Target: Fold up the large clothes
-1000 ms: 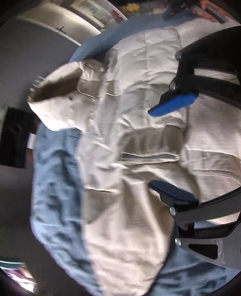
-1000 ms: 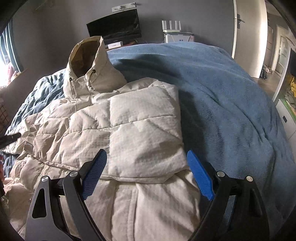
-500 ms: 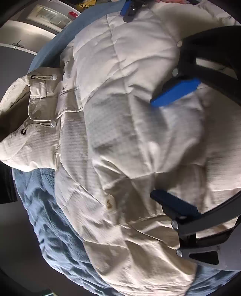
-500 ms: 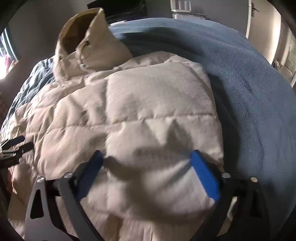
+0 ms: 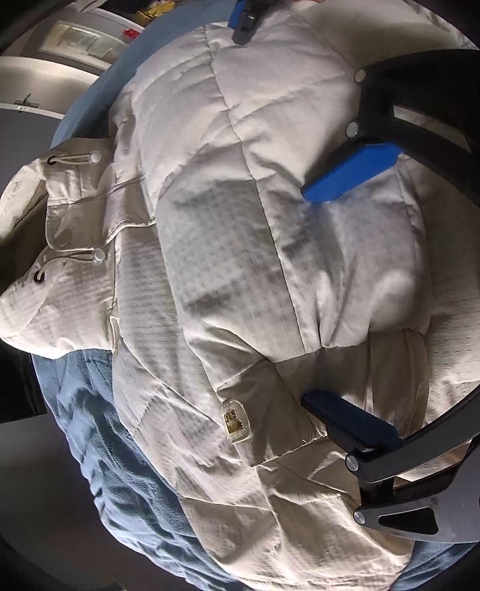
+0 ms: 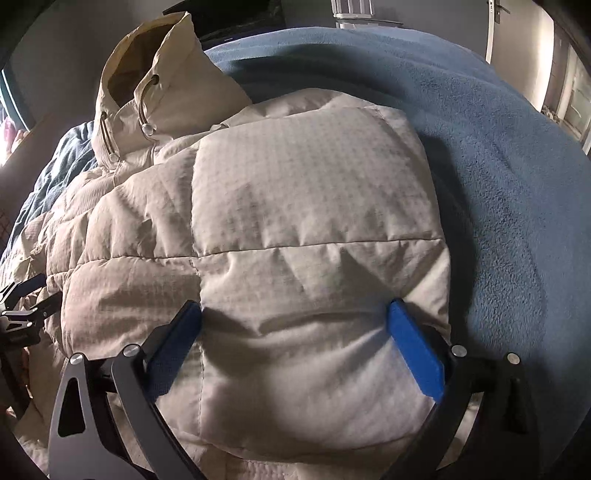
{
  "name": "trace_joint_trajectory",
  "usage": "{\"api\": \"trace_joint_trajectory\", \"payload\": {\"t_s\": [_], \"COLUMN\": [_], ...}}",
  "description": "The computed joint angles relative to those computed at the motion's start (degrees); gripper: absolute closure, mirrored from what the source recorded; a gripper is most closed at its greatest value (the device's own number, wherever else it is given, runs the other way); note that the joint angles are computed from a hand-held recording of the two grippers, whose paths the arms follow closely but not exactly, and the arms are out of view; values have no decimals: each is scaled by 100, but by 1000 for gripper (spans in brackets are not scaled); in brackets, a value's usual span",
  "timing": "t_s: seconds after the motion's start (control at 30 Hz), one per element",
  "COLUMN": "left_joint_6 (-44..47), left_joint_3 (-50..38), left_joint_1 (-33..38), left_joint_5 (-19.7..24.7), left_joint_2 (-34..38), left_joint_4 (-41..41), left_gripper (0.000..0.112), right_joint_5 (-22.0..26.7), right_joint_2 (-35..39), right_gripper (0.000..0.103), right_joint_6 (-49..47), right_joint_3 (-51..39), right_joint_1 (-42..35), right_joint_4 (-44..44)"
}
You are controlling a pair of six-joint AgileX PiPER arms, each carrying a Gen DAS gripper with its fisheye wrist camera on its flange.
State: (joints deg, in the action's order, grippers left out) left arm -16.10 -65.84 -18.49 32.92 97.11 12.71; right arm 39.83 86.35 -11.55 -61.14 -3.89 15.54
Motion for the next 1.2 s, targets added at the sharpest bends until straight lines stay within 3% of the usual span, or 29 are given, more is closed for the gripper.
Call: {"api": "trace_joint_trajectory", "payload": {"t_s": [0.23,0.33,0.47,0.63,0.77,0.87,1.03,1.2], "left_joint_6": [-179,-2,-622,-709,-22,443,1694,1980], "left_joint_3": [140,202,316,390,139,-58,-524,-541], "left_joint_1": [-77,-67,-122,-41,362,878,2334,3399], "left_joint_5": [-185,-105,154,366,582,711,1205,1341], "left_joint_2": [-51,-213,-583,-1167,-1572,-1836,-1913,-1844], "left_joint_4": [242,136,753,973,704,496,-652,-546], "left_gripper": [15,16,16,16,16,16,16,16], "right_joint_5": [-321,-383,-504,-406,-146,146,459,946], "right_joint_2": [-195,-368,-808,-1371,-1789,-2033,-2215,-1844], "right_gripper": [6,6,6,6,6,6,6,6], "right_joint_6": [-119,-337,-288,-38,313,949,1686,3024], "right_joint_3": [328,475,744,937,933,664,-126,-1119], "right_joint_1": [-11,-135,-363,-585,-509,-37,1007,2497], "right_joint_4": [105,340,509,542,405,-319,-1008,-2019]}}
